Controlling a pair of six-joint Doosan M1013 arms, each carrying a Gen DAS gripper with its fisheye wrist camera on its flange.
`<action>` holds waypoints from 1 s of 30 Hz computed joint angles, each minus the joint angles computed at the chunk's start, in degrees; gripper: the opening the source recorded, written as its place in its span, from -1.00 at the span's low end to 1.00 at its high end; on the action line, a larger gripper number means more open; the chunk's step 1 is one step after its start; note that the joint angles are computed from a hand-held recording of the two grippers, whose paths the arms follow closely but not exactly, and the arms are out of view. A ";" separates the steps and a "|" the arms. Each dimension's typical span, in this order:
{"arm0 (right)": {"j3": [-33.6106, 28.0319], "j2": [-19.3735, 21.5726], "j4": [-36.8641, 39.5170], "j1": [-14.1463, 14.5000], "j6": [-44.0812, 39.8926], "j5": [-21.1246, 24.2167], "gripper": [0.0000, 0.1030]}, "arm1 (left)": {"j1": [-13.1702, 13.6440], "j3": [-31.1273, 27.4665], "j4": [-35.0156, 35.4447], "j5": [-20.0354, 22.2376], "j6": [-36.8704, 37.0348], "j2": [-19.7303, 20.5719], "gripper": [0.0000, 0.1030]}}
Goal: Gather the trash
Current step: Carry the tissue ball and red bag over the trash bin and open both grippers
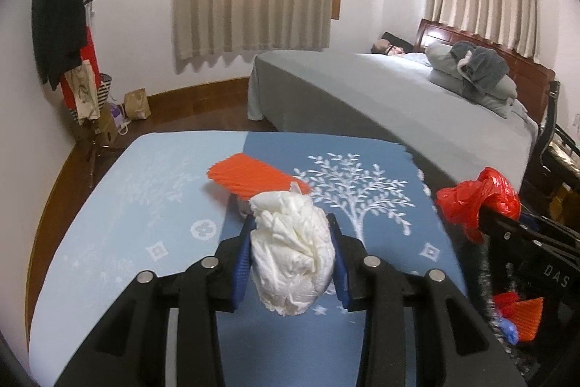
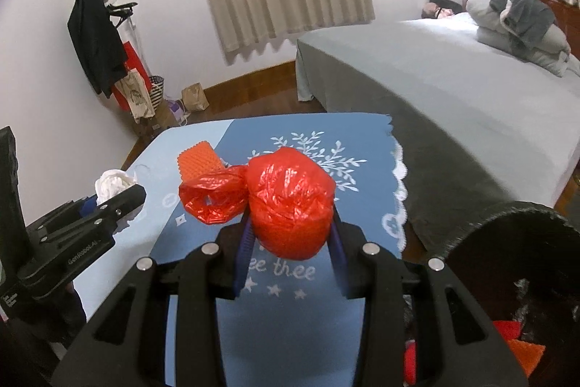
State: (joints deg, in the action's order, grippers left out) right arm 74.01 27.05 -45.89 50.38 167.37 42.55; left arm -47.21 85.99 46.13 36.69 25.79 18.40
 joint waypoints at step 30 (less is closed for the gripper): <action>15.12 -12.52 -17.16 6.14 20.43 12.41 -0.30 | -9.71 -1.79 2.28 -5.11 3.36 -1.15 -0.26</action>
